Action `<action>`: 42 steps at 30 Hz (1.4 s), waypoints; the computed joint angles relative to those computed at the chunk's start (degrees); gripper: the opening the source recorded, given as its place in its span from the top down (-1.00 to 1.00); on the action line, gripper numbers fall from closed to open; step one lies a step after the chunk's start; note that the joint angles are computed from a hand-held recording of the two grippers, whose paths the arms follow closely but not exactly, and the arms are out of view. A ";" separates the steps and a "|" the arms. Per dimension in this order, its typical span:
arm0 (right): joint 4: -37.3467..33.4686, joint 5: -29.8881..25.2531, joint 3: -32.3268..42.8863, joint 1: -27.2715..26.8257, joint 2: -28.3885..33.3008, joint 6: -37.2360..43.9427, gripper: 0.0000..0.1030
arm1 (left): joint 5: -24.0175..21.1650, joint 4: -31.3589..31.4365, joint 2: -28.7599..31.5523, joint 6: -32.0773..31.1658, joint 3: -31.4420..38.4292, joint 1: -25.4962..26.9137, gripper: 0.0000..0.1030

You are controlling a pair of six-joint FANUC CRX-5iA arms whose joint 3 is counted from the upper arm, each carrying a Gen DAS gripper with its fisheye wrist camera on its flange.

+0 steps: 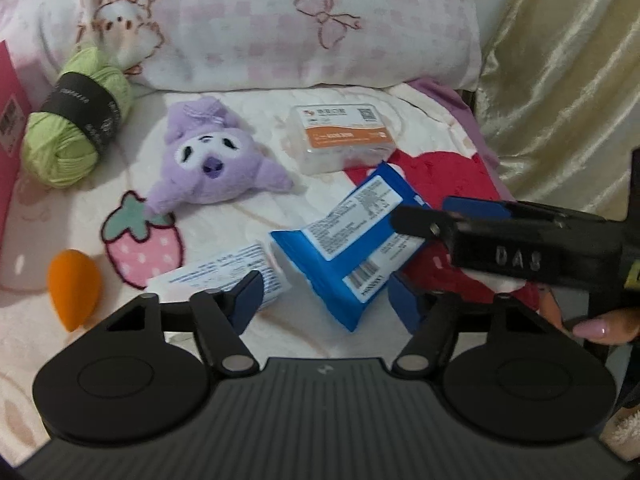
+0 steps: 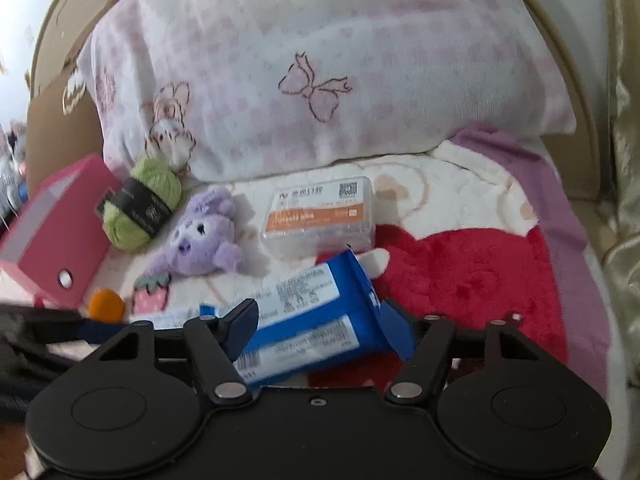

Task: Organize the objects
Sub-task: 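Move the left gripper to the blue wrapped packet and close on it, then lift the blue packet with the left gripper and carry it over the pink box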

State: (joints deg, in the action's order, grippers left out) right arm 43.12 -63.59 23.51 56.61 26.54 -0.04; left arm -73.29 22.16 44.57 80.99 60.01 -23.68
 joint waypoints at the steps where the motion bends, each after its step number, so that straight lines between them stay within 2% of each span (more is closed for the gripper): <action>1: -0.40 1.21 -0.71 -0.35 -0.54 -1.31 -0.22 | -0.22 -0.77 0.01 0.19 0.14 -0.35 -0.13; 3: -1.45 1.66 -0.76 -0.86 -0.92 -2.40 -0.21 | -1.53 -1.96 0.53 0.67 1.34 -0.93 -0.03; 6: 1.00 3.59 -4.22 -1.36 -2.41 -5.75 -0.18 | 0.20 -1.31 -0.07 2.67 -0.83 -1.02 0.04; 9: 2.51 6.72 -8.23 -2.10 -4.04 -8.29 -0.10 | -2.40 -2.78 2.51 4.12 3.42 -1.50 0.14; 11: 0.40 6.58 -7.96 -2.48 -3.83 -6.11 -0.03 | -3.34 -3.96 3.40 4.13 4.91 -1.90 0.17; 16: -1.23 8.94 -9.17 -3.20 -4.82 -4.92 0.01 | -1.33 -3.45 2.24 5.24 1.92 -2.13 0.17; 20: -3.15 7.44 -7.83 -3.34 -4.24 -2.80 0.01 | -2.65 -2.37 3.58 6.64 3.86 -1.91 0.17; 24: -3.06 8.78 -9.05 -3.59 -4.66 -4.03 0.00 | -3.93 -1.23 5.13 8.89 6.02 -1.56 0.16; 27: -3.83 9.95 -9.34 -3.64 -4.96 -3.16 0.24 | -4.88 -0.88 6.98 10.11 8.97 -1.56 0.15; 30: -3.41 11.18 -10.82 -3.64 -5.89 -4.70 0.37 | -4.88 -0.82 8.20 11.46 10.77 -1.75 0.17; 34: -2.59 11.68 -11.70 -3.43 -6.31 -6.09 0.49 | -2.11 -1.32 7.07 12.52 8.24 -2.29 0.25; 39: -2.86 10.37 -11.21 -2.62 -6.50 -5.72 0.49 | -1.06 -2.63 5.98 9.03 6.97 -2.88 0.30; 42: -5.93 10.99 -11.59 -2.45 -7.68 -5.94 0.49 | -3.05 -1.01 6.11 7.37 7.19 -2.19 0.30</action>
State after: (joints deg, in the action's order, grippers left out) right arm 37.19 -52.60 11.92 54.16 18.86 -5.98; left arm -76.33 21.15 50.68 88.36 67.20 -25.87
